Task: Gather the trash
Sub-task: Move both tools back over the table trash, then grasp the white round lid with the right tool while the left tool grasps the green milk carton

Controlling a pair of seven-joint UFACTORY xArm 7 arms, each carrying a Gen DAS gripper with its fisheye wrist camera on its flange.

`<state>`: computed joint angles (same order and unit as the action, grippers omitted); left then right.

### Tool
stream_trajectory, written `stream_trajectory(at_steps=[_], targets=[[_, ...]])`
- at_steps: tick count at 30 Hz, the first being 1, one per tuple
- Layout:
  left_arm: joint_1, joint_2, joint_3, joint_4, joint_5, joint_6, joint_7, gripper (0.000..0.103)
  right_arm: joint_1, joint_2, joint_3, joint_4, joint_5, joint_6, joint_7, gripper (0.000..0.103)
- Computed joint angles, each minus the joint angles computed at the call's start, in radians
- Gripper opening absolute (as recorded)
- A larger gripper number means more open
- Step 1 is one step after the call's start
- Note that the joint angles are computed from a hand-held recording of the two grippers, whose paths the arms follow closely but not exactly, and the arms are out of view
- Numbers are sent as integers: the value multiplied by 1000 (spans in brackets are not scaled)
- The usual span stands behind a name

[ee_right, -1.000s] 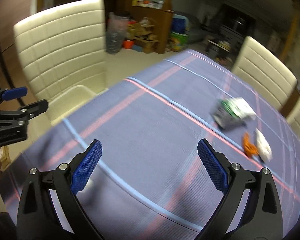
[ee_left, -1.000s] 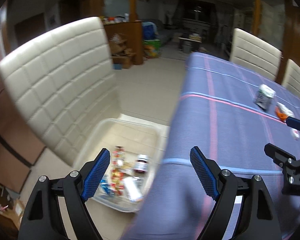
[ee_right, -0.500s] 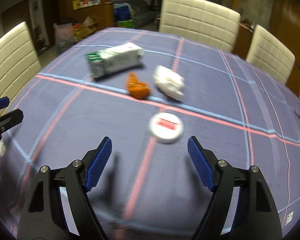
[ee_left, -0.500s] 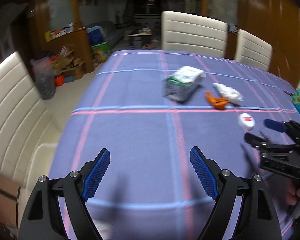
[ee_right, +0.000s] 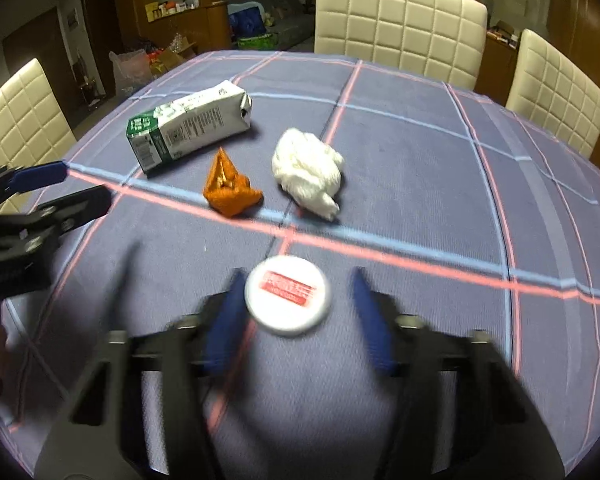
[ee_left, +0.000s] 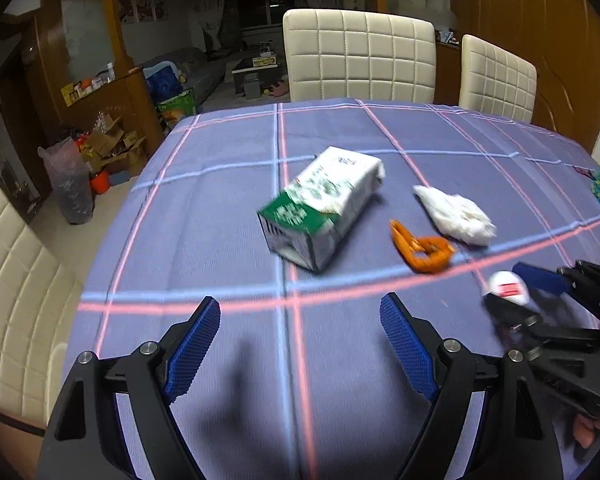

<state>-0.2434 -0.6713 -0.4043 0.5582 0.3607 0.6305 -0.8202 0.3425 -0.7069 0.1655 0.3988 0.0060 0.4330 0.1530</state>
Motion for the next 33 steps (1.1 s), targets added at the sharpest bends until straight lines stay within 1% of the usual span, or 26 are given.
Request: stream_trajectory(at_steps=[2, 6, 9, 13, 15, 16, 18, 19, 21, 23, 26, 29, 31, 32, 33], targets=[[17, 35, 16, 12, 12, -25, 17, 80, -22, 25, 18, 18, -14, -4, 19, 41], [38, 105, 50, 32, 22, -84, 51, 80, -57, 89, 25, 61, -37, -24, 45, 41], [60, 167, 53, 58, 41, -108, 62, 80, -76, 126, 24, 90, -48, -26, 63, 41], [66, 215, 71, 70, 49, -142, 69, 80, -84, 146, 27, 100, -65, -39, 75, 41], [54, 225, 91, 69, 29, -161, 79, 80, -94, 145, 40, 99, -82, -41, 86, 41], [55, 221, 90, 66, 28, -163, 75, 78, -94, 145, 42, 100, -87, -41, 89, 41], [52, 216, 93, 65, 21, -159, 78, 43, -71, 148, 29, 101, -76, -39, 80, 41], [64, 213, 79, 68, 36, -145, 67, 35, -58, 150, 21, 103, -66, -38, 73, 41], [30, 199, 114, 56, -9, -150, 103, 20, -55, 158, 30, 109, -67, -40, 78, 41], [18, 179, 123, 47, -40, -138, 112, 4, -48, 167, 40, 117, -67, -41, 86, 41], [23, 129, 110, 22, -51, -122, 105, 1, -25, 172, 38, 124, -53, -36, 87, 41], [17, 70, 102, -9, -61, -110, 111, 1, -9, 149, 48, 116, -51, -23, 93, 41], [1, 54, 116, -18, -85, -107, 135, 1, -1, 126, 52, 108, -50, -11, 98, 41], [-23, 54, 140, -19, -111, -108, 169, 1, 2, 117, 53, 106, -50, -6, 100, 41], [-30, 57, 150, -16, -127, -104, 191, 2, 3, 105, 54, 101, -51, -3, 103, 41]])
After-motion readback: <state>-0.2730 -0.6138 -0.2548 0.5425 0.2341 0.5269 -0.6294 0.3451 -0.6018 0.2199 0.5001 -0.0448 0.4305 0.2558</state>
